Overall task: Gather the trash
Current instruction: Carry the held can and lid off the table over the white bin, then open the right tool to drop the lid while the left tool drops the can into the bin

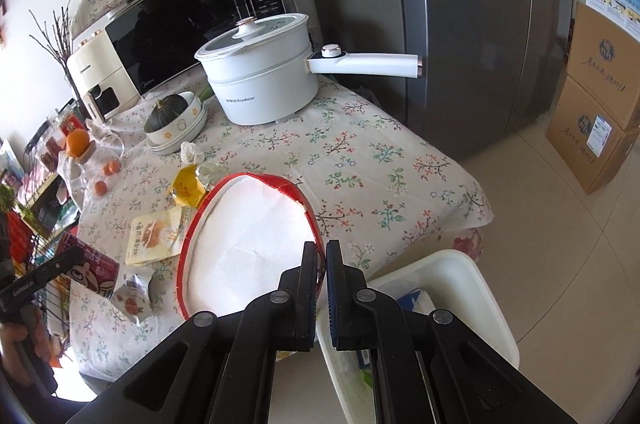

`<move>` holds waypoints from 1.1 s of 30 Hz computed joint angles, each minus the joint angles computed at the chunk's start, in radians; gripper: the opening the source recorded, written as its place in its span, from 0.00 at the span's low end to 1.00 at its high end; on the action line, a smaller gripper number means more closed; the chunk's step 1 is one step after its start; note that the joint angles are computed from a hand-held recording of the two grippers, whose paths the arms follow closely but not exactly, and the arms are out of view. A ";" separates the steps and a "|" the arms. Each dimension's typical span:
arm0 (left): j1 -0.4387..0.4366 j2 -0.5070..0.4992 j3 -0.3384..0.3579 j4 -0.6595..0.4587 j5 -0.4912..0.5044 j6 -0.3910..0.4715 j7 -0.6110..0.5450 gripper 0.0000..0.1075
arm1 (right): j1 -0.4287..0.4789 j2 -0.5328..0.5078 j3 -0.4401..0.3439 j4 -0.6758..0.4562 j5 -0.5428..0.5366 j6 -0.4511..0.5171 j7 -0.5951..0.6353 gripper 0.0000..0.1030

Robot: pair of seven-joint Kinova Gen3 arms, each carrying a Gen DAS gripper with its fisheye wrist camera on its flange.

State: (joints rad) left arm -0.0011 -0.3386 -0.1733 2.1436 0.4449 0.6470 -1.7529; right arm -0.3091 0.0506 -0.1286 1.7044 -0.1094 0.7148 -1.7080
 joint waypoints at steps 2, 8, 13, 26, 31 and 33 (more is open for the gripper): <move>0.020 0.010 0.011 -0.003 0.017 -0.005 -0.005 0.51 | 0.016 -0.017 0.012 0.024 -0.003 0.003 0.010 0.05; 0.067 0.046 0.067 -0.012 0.039 -0.033 -0.001 0.51 | 0.069 -0.057 0.044 0.095 0.000 0.013 0.036 0.05; 0.104 0.081 0.112 -0.020 0.048 -0.056 0.007 0.51 | 0.109 -0.060 0.064 0.132 0.013 0.035 0.054 0.05; 0.166 0.152 0.195 -0.043 0.028 -0.086 0.054 0.51 | 0.154 -0.003 0.078 0.168 0.055 0.073 0.065 0.06; 0.188 0.172 0.220 -0.055 0.021 -0.093 0.064 0.51 | 0.182 0.007 0.090 0.168 -0.003 0.097 0.082 0.29; 0.198 0.186 0.233 -0.064 0.013 -0.097 0.072 0.51 | 0.191 -0.015 0.094 0.184 -0.012 0.082 0.084 0.50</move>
State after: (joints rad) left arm 0.1966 -0.1531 0.0592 2.0796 0.4578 0.5502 -1.6811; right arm -0.1180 0.0358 -0.0349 1.8888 -0.1214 0.7968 -1.6236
